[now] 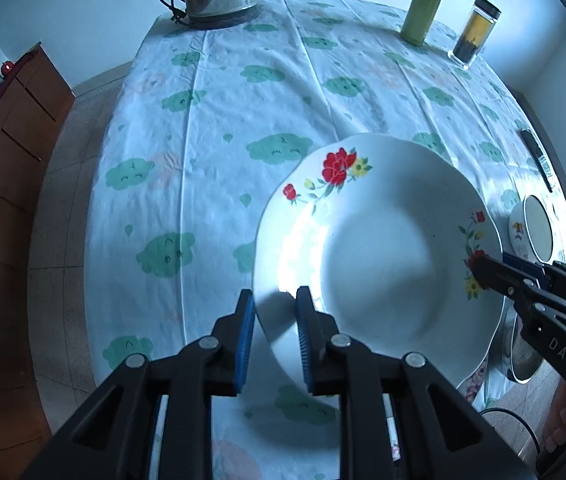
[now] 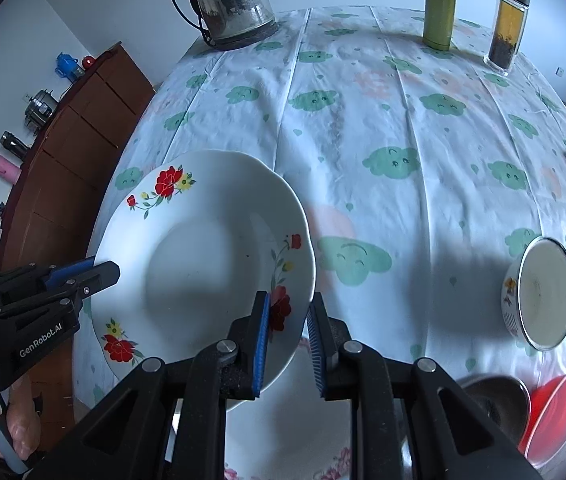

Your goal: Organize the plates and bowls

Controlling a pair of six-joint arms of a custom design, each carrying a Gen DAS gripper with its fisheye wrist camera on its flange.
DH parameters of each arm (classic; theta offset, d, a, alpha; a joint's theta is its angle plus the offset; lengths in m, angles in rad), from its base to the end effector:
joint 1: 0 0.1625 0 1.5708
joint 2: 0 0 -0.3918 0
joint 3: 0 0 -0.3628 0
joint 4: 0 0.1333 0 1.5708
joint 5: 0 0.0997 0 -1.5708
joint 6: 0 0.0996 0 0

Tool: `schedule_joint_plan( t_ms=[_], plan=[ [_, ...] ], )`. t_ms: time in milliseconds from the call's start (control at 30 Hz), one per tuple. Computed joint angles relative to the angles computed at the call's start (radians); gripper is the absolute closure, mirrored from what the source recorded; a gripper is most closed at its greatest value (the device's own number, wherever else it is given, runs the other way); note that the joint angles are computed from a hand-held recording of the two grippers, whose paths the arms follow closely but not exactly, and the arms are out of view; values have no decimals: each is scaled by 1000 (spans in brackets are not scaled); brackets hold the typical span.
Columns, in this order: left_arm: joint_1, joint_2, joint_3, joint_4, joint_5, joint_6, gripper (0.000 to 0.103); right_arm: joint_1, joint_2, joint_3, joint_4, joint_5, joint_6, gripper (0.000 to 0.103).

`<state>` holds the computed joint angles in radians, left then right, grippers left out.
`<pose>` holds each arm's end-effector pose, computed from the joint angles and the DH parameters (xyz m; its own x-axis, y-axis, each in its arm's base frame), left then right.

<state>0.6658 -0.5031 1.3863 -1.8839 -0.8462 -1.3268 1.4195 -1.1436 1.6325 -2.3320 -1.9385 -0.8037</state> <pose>-0.3623 -0.5380 -0.0456 -0.6862 -0.3090 -0.6585 -0.0159 0.9115 -0.4111 0.0054 -0.6115 0.2860 -0.7347 -0.5215 0.4339 -0.5529 0.8309 0.0626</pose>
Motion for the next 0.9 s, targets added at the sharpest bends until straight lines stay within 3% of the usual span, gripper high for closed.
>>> schedule_joint_plan(
  t_ms=[900],
  plan=[
    [-77,85,-67,89,-71,-85,85,-102,-135,92,44,38,-91,82]
  ],
)
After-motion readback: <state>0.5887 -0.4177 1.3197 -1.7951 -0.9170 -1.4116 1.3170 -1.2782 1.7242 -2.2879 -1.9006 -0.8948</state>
